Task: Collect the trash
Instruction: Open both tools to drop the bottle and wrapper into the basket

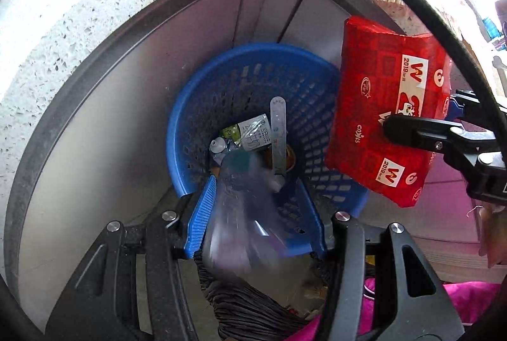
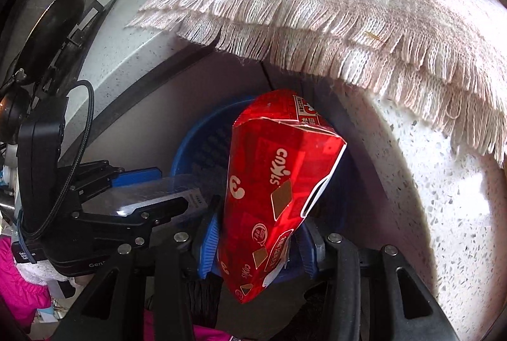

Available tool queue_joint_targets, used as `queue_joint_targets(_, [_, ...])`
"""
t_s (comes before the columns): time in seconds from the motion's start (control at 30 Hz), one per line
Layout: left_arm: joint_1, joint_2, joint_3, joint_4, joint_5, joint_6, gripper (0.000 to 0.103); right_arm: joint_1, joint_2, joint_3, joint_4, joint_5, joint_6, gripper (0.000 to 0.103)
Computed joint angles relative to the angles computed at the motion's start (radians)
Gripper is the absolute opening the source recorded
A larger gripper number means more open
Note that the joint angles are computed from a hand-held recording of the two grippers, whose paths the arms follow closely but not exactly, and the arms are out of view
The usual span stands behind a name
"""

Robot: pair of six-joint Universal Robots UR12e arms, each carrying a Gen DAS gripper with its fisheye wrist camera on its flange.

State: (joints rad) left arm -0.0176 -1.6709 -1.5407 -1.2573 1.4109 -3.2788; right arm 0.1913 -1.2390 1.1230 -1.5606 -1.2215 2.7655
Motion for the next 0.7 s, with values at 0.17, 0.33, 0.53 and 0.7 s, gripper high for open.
queue_joint_targets(0.17, [-0.006,-0.012,0.013,-0.012,0.011,0.018,0.054,0.005,0.006,-0.002,-0.001,-0.003,-0.007,0.047])
queue_joint_targets(0.33, [-0.011,-0.019,0.022,-0.016,0.013,0.023,0.054,0.010,0.013,-0.015,0.015,-0.021,-0.018,0.056])
queue_joint_targets(0.53, [-0.012,-0.016,0.028,-0.021,0.023,0.014,0.059,0.005,0.014,-0.024,0.029,-0.011,-0.016,0.057])
queue_joint_targets(0.7, [-0.009,-0.012,0.032,-0.019,0.031,0.011,0.059,-0.001,0.012,-0.037,0.044,0.002,-0.030,0.057])
